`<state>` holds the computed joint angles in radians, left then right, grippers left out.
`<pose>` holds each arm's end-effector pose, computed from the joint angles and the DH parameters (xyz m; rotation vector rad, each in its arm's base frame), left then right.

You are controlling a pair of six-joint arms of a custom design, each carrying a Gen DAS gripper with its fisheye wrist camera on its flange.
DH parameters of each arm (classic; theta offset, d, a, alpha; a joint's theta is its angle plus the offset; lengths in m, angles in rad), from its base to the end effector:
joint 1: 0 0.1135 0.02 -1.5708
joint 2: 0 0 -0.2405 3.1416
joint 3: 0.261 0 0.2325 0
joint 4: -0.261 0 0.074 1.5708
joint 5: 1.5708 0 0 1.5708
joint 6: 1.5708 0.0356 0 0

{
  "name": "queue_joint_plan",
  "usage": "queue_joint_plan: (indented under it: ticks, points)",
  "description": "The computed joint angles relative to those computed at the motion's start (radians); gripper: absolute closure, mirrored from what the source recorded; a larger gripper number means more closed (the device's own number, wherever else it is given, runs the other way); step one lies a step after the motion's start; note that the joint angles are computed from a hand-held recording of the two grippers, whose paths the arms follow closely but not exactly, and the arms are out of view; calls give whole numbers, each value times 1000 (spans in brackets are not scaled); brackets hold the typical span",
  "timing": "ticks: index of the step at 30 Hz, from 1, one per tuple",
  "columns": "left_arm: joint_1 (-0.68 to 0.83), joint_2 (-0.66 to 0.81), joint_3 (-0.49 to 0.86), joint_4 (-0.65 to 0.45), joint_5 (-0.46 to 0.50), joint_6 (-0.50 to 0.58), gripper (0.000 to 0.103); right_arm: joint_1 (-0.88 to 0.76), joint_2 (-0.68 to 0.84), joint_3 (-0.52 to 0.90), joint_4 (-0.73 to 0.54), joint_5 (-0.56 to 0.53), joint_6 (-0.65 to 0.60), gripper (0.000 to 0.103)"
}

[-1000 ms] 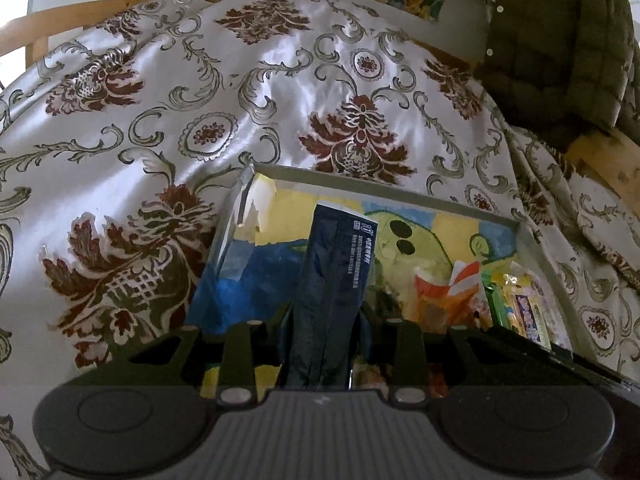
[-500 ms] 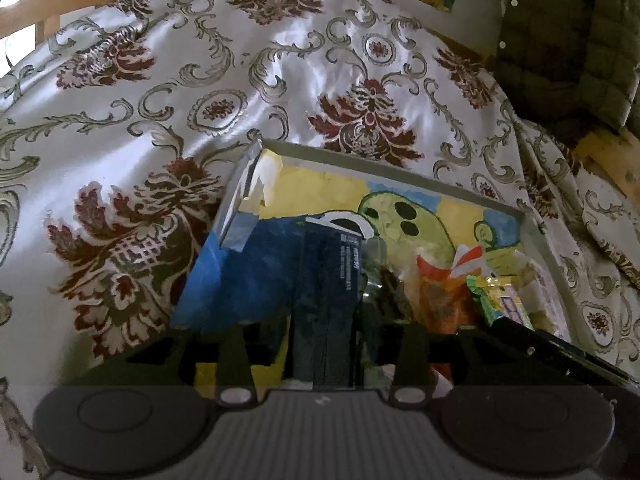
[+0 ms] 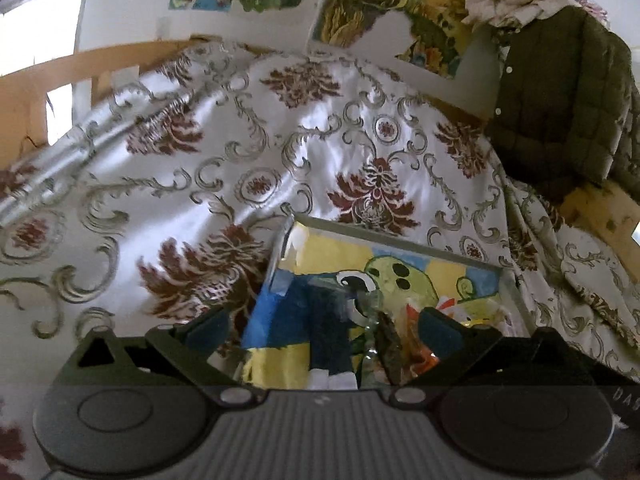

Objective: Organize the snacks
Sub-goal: 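Open both tools over the tray and lift them away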

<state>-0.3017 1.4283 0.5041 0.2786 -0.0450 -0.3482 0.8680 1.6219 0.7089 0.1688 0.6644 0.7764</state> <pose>0.2455 -0.0747 0.1425 -0.0769 2.2318 -0.3079 0.2056 0.2087 0.1435 0.2228 2.1272 0.1829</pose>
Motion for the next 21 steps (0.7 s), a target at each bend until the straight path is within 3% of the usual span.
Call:
queue_joint_plan:
  ticks: [5,11,16,21]
  points:
    - [-31,-200,-85,-94,-51,1,0,88,-93,3,-139,88,49,1]
    - [-104,-506,-202,-241,-131,8,0,245,-173,19,-329,227,190,1]
    - [-207,-864,-277,-494,-236,-2,0,403,-178,96,-618,335,390,1]
    - [-392,-1165,-276,-832,-423,-116,0,570,-119,185,-931,396,686,1]
